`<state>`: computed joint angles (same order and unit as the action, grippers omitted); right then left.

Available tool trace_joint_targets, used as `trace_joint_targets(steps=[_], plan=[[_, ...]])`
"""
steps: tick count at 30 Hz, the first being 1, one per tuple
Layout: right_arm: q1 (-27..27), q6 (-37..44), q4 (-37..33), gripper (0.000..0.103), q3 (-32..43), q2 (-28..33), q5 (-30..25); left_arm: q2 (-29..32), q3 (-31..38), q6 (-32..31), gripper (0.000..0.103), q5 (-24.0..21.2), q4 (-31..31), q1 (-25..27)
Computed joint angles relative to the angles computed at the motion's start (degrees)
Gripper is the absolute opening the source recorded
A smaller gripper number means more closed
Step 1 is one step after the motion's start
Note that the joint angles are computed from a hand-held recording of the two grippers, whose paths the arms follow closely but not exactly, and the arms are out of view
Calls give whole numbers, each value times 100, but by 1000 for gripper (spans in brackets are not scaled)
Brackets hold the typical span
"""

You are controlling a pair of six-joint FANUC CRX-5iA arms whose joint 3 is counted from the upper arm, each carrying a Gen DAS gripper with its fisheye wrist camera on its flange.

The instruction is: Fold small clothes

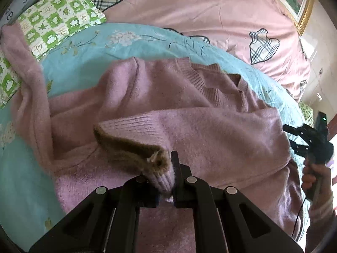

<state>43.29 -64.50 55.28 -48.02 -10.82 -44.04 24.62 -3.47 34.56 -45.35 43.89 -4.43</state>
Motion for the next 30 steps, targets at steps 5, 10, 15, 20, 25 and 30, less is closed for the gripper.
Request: trace_joint_targets(steps=[5,10,15,20,25,30], plan=[[-313,837,43,10,112,258,464,-52,-39,-85,6,89,-47,-47],[369,893,-13,10,224,-51,-1320,-147,-195,-607,6,110,625,-224],[293,1037,-236,10,150,49,-1047,30,6,-189,6,265,11,-256],[319,1141,-729,22,396,261,-1017,58,41,-164,20,63,-112,-47],[878,1090,-782,27,779,366,-2013,-180,-224,-462,27,220,-112,117],[1381,607,-314,44,856,460,-2153,-424,-503,-587,30,252,55,394]])
